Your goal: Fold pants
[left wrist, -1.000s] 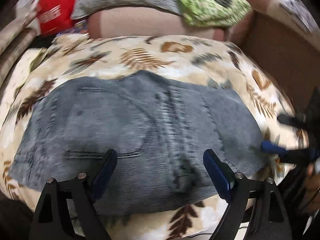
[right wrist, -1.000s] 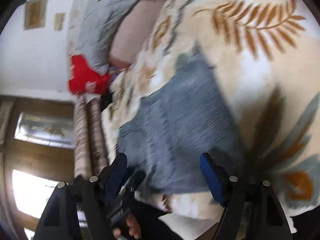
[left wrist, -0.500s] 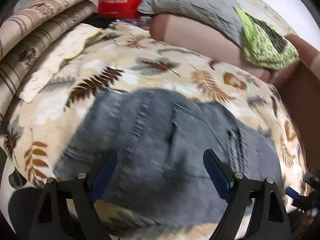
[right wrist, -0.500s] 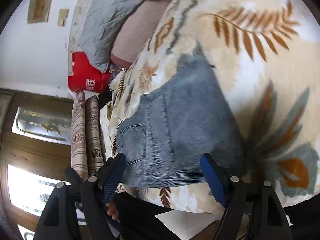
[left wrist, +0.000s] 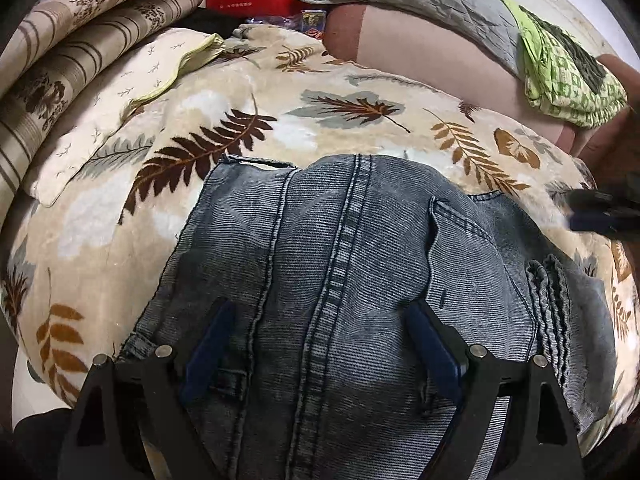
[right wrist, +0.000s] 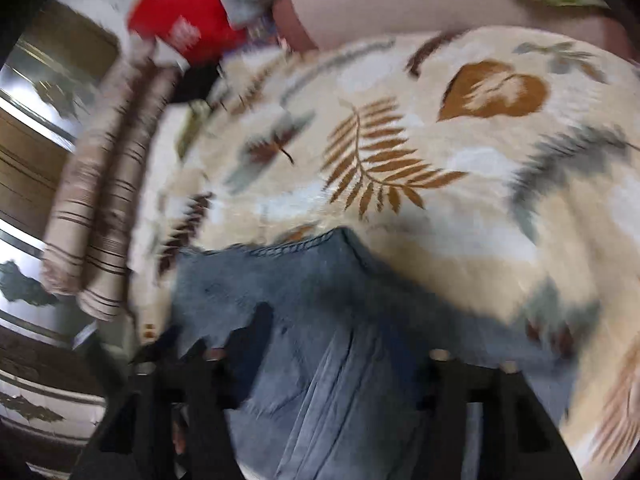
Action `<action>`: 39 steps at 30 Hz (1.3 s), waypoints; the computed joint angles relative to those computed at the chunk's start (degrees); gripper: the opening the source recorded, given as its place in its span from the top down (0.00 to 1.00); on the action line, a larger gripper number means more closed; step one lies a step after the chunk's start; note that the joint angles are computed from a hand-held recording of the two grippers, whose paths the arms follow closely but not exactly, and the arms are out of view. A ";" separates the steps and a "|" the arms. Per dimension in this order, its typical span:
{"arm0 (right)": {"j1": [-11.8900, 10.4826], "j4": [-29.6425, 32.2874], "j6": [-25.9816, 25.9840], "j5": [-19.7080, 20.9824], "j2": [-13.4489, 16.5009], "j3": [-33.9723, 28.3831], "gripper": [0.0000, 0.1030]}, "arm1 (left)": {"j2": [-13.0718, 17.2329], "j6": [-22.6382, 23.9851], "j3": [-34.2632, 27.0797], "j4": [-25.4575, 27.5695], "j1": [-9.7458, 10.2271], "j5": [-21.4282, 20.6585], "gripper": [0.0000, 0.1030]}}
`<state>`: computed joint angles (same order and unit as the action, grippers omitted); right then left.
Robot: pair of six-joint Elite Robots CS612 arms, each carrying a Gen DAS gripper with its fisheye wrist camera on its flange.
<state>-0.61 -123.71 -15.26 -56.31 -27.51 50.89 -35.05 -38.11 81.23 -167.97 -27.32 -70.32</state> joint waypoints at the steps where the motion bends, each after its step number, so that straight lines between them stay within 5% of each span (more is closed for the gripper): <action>1: 0.60 2.42 -0.75 -1.45 1.85 -3.27 0.53 | 0.04 0.24 0.10 -0.38 0.07 -0.26 0.14; 5: 1.96 9.88 -3.27 -4.26 7.17 -12.68 0.55 | -0.03 0.52 0.22 -0.95 0.30 -0.99 0.14; 7: 2.47 12.86 -4.66 -5.63 8.99 -15.97 0.89 | 0.02 0.70 0.02 -0.77 0.38 -1.21 0.14; 8: 2.79 12.53 -5.78 -6.80 9.00 -16.02 0.93 | 0.01 0.73 0.05 -0.84 0.44 -1.49 0.14; 11: 3.42 6.78 -7.76 -10.19 7.15 -12.53 0.95 | 0.04 0.63 -0.05 -0.91 0.60 -2.05 0.14; 14: 3.89 5.01 -6.11 -14.85 8.70 -14.30 0.95 | 0.05 0.66 -0.12 -0.68 0.55 -1.90 0.13; 17: 3.36 1.48 -3.85 -12.58 8.56 -12.79 0.94 | 0.07 1.17 0.04 -1.01 0.45 -1.61 0.13; 21: 1.86 -5.14 1.92 -8.68 4.71 -6.17 0.93 | 0.05 1.17 0.14 -1.05 0.36 -1.35 0.13; 26: -0.13 3.02 2.63 3.07 2.90 -3.30 0.90 | 0.12 1.35 0.08 -0.91 0.21 -0.71 0.13; 29: -0.51 7.81 7.12 -0.10 6.92 -8.54 0.94 | 0.19 1.39 0.04 -0.90 0.09 -0.23 0.13; 32: -1.83 -1.10 15.43 4.26 5.36 -3.86 0.87 | 0.24 1.63 0.27 -1.64 -0.03 0.37 0.13; 35: -2.31 -4.98 12.67 5.63 2.60 0.85 0.83 | 0.41 1.57 -0.01 -1.14 -0.29 1.60 0.12; 37: -2.06 -3.77 12.01 0.17 3.44 -0.30 0.80 | 0.50 1.53 -0.08 -1.17 -0.43 2.21 0.11; 39: -2.69 -3.47 16.08 2.44 4.85 -1.65 0.81 | 0.48 1.73 0.10 -1.65 -0.52 2.65 0.11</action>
